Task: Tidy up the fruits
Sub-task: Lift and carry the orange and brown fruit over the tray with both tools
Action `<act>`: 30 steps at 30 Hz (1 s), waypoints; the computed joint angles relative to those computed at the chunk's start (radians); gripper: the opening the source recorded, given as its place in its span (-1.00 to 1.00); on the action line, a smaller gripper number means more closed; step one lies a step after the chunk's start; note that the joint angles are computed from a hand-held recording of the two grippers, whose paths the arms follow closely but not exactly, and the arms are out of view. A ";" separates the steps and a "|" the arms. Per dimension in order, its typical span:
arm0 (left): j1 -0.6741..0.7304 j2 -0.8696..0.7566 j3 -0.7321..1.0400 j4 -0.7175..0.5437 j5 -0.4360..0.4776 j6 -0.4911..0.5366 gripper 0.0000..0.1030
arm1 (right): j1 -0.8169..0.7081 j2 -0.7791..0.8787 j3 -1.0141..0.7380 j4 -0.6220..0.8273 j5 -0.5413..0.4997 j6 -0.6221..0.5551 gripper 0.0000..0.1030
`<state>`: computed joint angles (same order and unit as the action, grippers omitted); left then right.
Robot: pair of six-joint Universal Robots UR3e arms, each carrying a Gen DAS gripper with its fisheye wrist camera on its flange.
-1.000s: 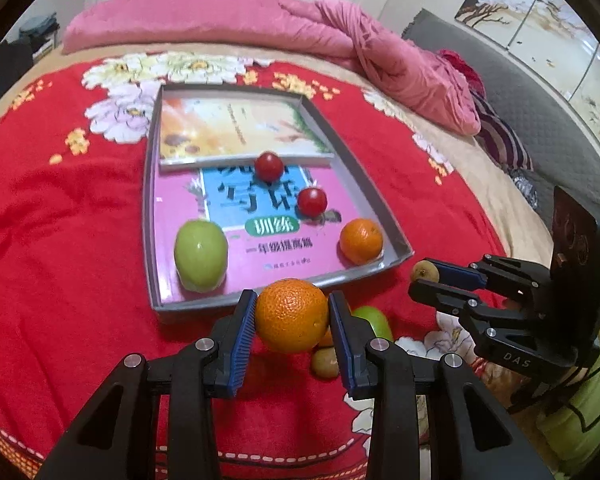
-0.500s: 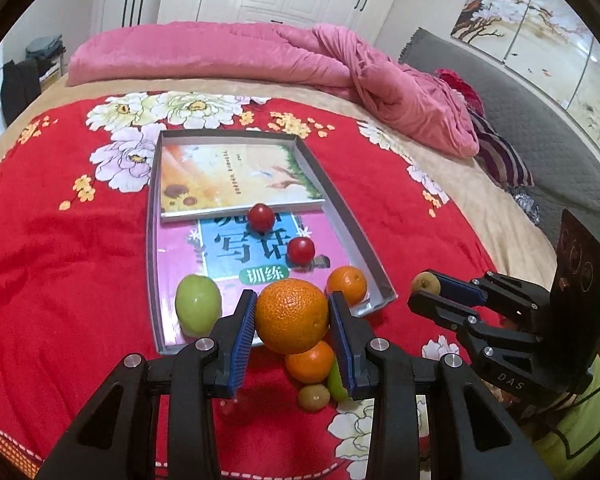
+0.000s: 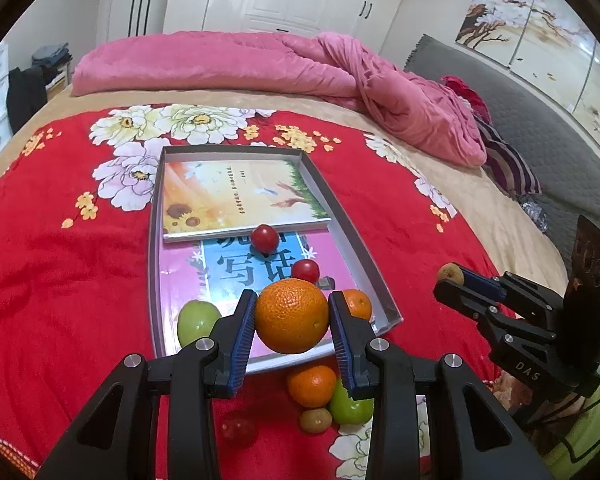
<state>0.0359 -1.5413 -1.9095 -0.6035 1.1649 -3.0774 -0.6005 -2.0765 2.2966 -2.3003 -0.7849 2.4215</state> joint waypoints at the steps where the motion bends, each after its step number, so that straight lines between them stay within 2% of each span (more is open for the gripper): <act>1: -0.002 -0.009 0.004 0.006 0.005 -0.002 -0.27 | 0.000 0.006 -0.003 -0.008 -0.003 0.004 -0.55; 30: -0.071 -0.242 0.075 0.101 0.085 -0.040 -0.27 | 0.115 0.180 -0.025 -0.230 -0.124 0.102 -0.55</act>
<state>-0.0355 -1.7832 -1.8341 -0.5026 1.2500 -3.1171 -0.4853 -1.8961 2.2714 -2.5298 -0.9087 2.5238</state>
